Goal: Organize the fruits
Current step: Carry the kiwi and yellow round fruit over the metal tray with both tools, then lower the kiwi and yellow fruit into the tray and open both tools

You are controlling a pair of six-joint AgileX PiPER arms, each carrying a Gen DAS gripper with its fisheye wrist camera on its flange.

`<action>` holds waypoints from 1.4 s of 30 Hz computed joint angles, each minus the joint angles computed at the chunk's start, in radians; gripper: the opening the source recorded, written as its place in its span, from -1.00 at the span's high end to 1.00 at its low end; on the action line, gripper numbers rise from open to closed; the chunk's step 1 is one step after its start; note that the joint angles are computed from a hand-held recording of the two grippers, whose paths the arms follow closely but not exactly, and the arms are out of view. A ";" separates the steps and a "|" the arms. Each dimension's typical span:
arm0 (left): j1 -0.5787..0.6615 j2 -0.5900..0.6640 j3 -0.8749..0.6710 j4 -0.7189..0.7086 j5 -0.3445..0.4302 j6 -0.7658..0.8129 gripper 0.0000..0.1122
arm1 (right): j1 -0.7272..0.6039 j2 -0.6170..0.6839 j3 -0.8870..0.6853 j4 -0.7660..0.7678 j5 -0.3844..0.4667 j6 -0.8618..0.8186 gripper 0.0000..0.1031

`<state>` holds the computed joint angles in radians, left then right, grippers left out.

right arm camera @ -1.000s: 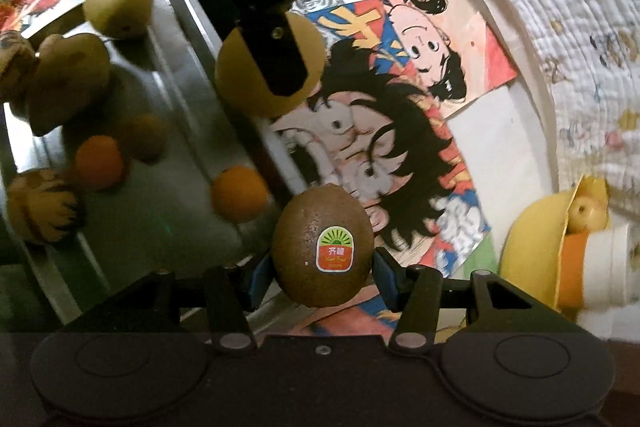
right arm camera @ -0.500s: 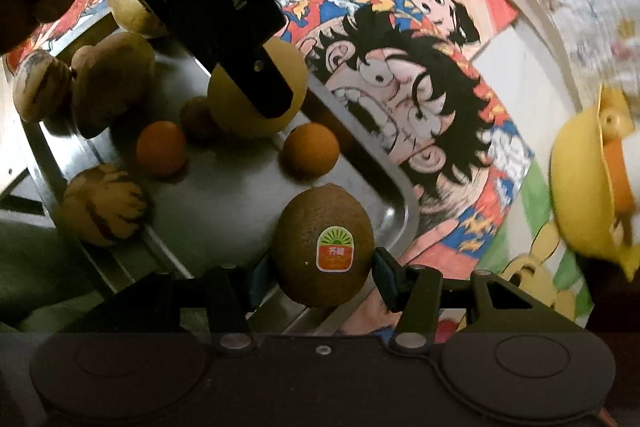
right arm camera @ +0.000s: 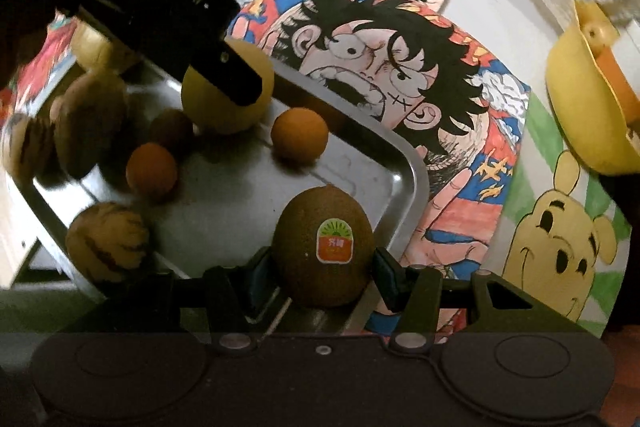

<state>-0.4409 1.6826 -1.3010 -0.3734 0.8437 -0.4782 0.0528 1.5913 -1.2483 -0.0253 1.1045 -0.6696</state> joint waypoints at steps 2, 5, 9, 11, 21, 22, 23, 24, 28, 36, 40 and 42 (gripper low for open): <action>0.003 0.007 -0.011 0.001 0.011 -0.004 0.00 | -0.004 0.000 0.002 0.011 -0.006 0.020 -0.07; 0.005 0.014 -0.025 0.010 0.026 -0.009 0.00 | -0.007 -0.006 0.012 0.019 -0.018 0.048 -0.07; 0.004 0.018 -0.032 0.015 0.034 -0.008 -0.01 | -0.012 -0.022 0.034 0.026 -0.041 0.058 -0.08; 0.003 0.017 -0.032 0.015 0.035 -0.006 -0.01 | -0.017 -0.030 0.047 0.032 -0.054 0.062 -0.08; -0.007 0.014 -0.041 0.031 0.061 0.002 -0.02 | -0.019 -0.059 0.089 0.039 -0.101 0.163 -0.09; -0.009 0.015 -0.046 0.037 0.069 -0.002 -0.04 | -0.021 -0.061 0.091 0.042 -0.103 0.174 -0.09; -0.011 0.017 -0.053 0.046 0.080 -0.007 -0.05 | -0.021 -0.063 0.093 0.043 -0.107 0.183 -0.09; -0.015 0.019 -0.063 0.060 0.096 -0.015 -0.05 | -0.023 -0.063 0.096 0.046 -0.111 0.190 -0.09; -0.032 0.018 -0.096 0.119 0.145 -0.032 -0.22 | -0.019 -0.074 0.112 0.045 -0.128 0.225 -0.09; -0.086 -0.024 -0.124 0.272 0.205 -0.099 -0.50 | -0.036 -0.095 0.130 0.084 -0.141 0.255 -0.12; -0.103 -0.047 -0.113 0.315 0.207 -0.130 -0.57 | -0.034 -0.110 0.144 0.094 -0.155 0.260 -0.13; -0.113 -0.055 -0.110 0.339 0.208 -0.150 -0.61 | -0.034 -0.111 0.146 0.101 -0.154 0.260 -0.14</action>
